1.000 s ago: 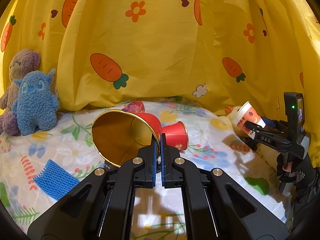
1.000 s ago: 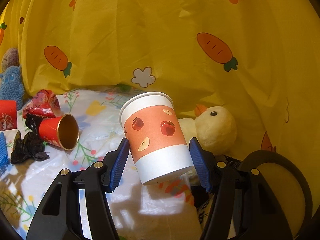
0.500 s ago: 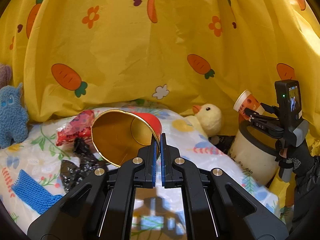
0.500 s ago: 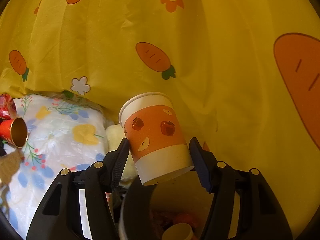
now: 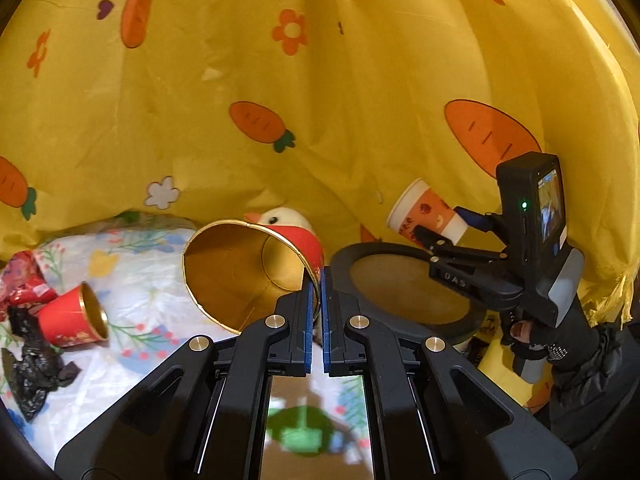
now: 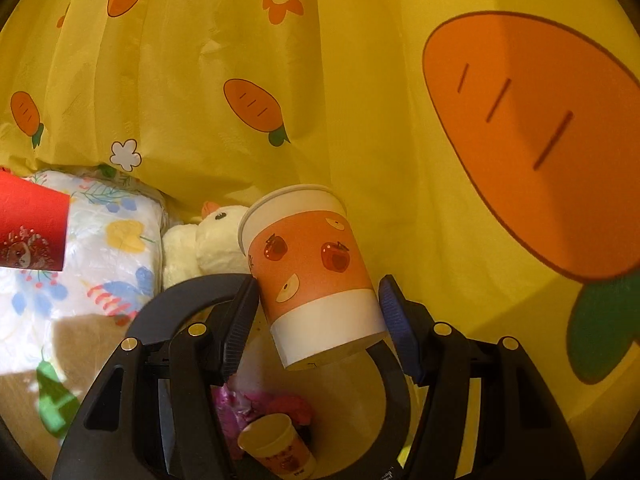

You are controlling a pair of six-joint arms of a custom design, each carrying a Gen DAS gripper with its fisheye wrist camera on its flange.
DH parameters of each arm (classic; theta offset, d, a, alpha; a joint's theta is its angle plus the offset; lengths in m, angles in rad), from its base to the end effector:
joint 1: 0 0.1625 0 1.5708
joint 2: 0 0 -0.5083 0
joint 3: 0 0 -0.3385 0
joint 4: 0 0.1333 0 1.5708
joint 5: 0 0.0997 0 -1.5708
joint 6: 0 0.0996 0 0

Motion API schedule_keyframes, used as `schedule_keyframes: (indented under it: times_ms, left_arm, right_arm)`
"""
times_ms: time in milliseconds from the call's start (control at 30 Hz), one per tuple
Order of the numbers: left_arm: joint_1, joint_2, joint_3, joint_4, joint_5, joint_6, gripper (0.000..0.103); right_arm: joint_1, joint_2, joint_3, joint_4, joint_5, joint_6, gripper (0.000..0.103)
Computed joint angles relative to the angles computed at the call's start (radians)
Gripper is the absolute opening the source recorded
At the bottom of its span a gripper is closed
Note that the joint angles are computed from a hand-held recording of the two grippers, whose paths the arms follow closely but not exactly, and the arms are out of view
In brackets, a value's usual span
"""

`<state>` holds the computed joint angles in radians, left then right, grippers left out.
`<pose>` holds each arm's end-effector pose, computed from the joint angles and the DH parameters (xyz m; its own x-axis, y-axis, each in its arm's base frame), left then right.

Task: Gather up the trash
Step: 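Carry the orange cup and red cup with both tools over the white bin, then open both tools to drop the orange cup and red cup into the bin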

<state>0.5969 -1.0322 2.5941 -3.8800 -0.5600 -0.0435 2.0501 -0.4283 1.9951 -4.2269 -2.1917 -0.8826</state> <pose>-0.1860 -0.3896 0.2893 -0.8005 0.0976 -0.5913 0.5724 0.4169 -0.7060 0.3351 -0.4814 0.0860 -0.4445 -0.2650 0.8557 -0.8767 0.3247 -0.3548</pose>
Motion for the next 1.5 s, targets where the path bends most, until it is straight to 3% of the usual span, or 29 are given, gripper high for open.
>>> schedule_keyframes:
  times_ms: [133, 233, 767, 1500]
  left_arm:
    - [0.047, 0.049, -0.068, 0.001, -0.138, 0.026, 0.003]
    - [0.073, 0.090, -0.110, -0.004, -0.204, 0.050, 0.003]
    - [0.181, 0.161, -0.235, 0.094, -0.414, 0.056, 0.003]
    - [0.191, 0.167, -0.250, 0.148, -0.383, 0.047, 0.003]
  right_arm:
    - [-0.026, -0.026, 0.044, -0.012, 0.009, -0.022, 0.061]
    - [-0.045, -0.040, 0.073, -0.023, 0.024, -0.031, 0.061]
    - [-0.095, -0.084, 0.135, 0.000, 0.076, -0.037, 0.061]
    - [-0.096, -0.090, 0.131, 0.044, 0.097, -0.011, 0.062]
